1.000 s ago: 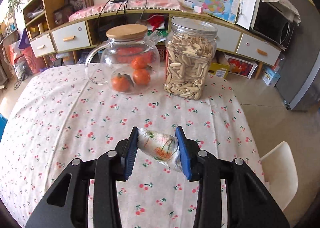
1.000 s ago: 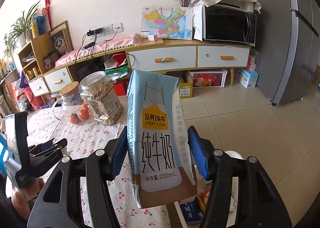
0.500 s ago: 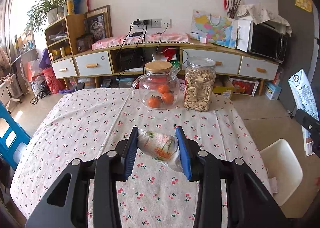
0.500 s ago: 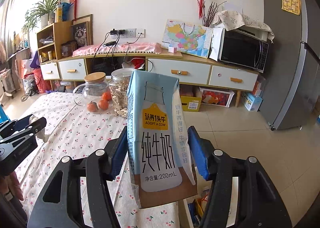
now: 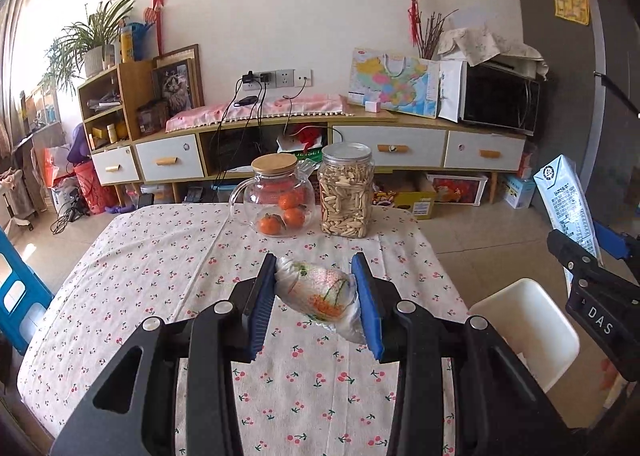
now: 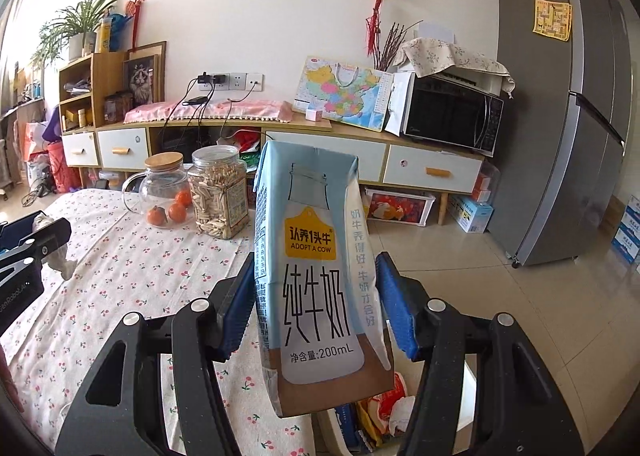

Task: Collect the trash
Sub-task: 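Carry the carton and wrapper to the white bin and open the right gripper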

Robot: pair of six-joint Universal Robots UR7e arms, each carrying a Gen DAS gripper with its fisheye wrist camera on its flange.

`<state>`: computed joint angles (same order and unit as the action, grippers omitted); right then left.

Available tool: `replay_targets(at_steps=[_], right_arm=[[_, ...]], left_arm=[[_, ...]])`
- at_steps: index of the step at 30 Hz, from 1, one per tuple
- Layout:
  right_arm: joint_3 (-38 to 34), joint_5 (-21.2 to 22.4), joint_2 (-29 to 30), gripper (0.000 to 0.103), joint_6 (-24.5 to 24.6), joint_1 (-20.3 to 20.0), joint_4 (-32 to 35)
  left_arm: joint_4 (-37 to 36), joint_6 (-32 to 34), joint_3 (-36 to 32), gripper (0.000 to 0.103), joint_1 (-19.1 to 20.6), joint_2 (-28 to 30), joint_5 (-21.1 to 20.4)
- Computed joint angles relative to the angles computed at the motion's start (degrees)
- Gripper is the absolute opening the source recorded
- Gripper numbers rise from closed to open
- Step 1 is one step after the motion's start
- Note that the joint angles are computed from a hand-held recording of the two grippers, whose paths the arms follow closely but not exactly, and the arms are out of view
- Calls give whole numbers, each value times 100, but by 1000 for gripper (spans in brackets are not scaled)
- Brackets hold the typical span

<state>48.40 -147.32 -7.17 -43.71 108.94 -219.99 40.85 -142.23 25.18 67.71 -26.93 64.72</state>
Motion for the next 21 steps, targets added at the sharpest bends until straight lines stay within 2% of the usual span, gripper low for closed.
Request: replay_targets(at_steps=[9, 21], right_arm=[[707, -177, -439, 55, -88, -98, -673], [1441, -495, -1027, 55, 46, -380, -1064]], left_arm=[[-190, -12, 514, 38, -216, -46, 115], [-285, 57, 786, 38, -495, 131, 243]])
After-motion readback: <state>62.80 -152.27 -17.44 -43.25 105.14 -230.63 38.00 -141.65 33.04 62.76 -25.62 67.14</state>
